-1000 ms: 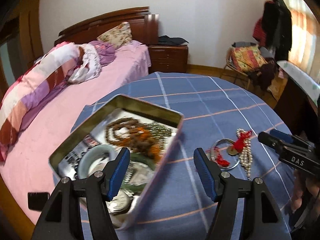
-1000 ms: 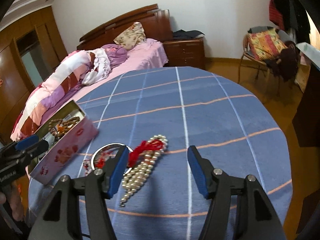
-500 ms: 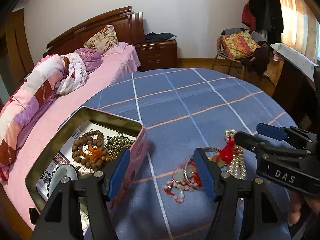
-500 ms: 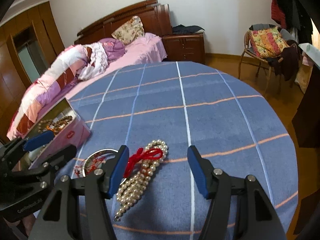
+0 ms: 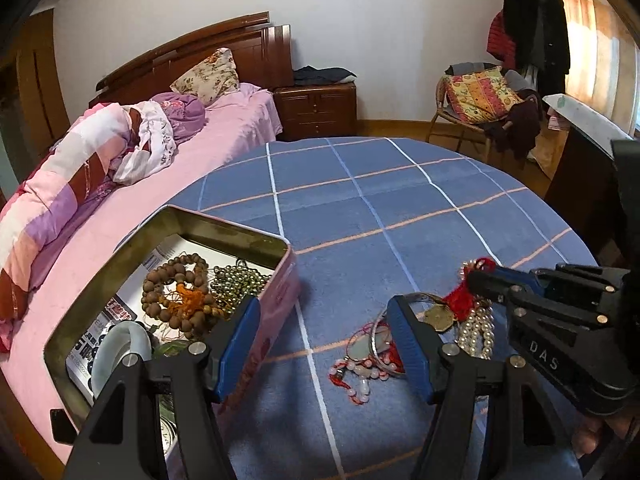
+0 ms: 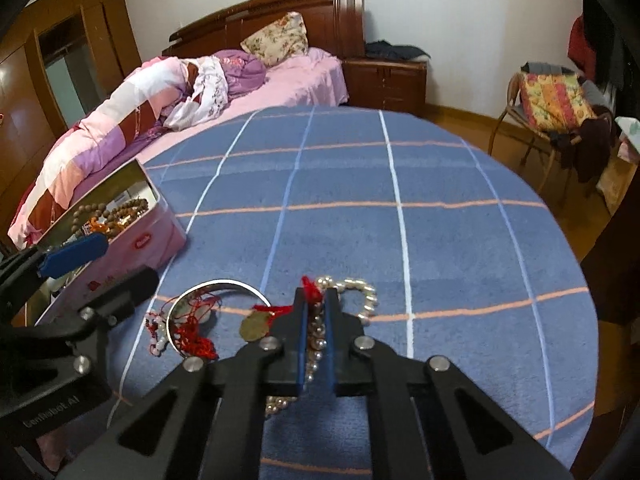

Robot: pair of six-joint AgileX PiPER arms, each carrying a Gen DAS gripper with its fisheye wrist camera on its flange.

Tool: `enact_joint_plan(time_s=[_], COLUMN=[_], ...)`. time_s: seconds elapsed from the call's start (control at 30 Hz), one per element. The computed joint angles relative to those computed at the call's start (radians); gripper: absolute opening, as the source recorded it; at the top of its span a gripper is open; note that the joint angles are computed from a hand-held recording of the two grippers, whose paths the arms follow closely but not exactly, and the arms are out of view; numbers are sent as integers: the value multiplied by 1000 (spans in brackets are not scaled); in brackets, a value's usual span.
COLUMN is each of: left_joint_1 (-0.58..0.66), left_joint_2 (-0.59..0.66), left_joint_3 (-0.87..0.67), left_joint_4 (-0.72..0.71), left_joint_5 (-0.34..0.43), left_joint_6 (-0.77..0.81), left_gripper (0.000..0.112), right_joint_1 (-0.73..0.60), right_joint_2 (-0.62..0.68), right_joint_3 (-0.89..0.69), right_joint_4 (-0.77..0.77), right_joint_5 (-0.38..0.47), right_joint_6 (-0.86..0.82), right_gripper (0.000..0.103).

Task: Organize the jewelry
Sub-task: 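Grasp the silver bangle with the left tool while the right tool reaches the red-tasseled ornament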

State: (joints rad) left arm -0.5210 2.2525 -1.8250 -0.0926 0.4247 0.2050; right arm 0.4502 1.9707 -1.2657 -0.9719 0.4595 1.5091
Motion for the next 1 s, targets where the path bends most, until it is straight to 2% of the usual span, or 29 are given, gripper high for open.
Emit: enact_joint_plan(time_s=[0.3, 0.43, 0.5, 0.6, 0.67, 0.77, 0.83, 0.9, 0.93, 1.0], left_joint_1=[-10, -17, -19, -27, -26, -23, -18, -15, -12, -9], left_joint_2=[13, 31, 44, 78, 106, 120, 114, 100, 97, 84], left_joint_3=[-11, -35, -53, -97, -133, -157, -144, -117, -113, -89], left_joint_4=[-43, -56, -70, -70, -84, -82, -103, -114, -127, -144], left_joint_5=[27, 57, 77, 127, 164, 176, 167, 142, 136, 111], left_joint_6=[73, 104, 124, 139, 152, 146, 158, 163, 173, 179], left_gripper=[44, 36, 35, 34, 24, 14, 13, 8, 6, 4], right_joint_1=[48, 36, 38, 14, -6, -33, -37, -42, -44, -46], right_joint_2=[-29, -34, -34, -39, -50, -64, -70, -80, -85, -95], right_joint_3=[44, 51, 52, 61, 84, 115, 129, 147, 159, 179], right_joint_4=[-220, -231, -229, -201, -199, -216, -229, -261, -287, -327], right_joint_5=[106, 96, 111, 76, 37, -14, -21, -28, -32, -32], right_joint_6=[259, 283, 282, 264, 275, 321, 351, 404, 442, 506], right_gripper=[10, 10, 10, 10, 10, 14, 15, 32, 36, 38])
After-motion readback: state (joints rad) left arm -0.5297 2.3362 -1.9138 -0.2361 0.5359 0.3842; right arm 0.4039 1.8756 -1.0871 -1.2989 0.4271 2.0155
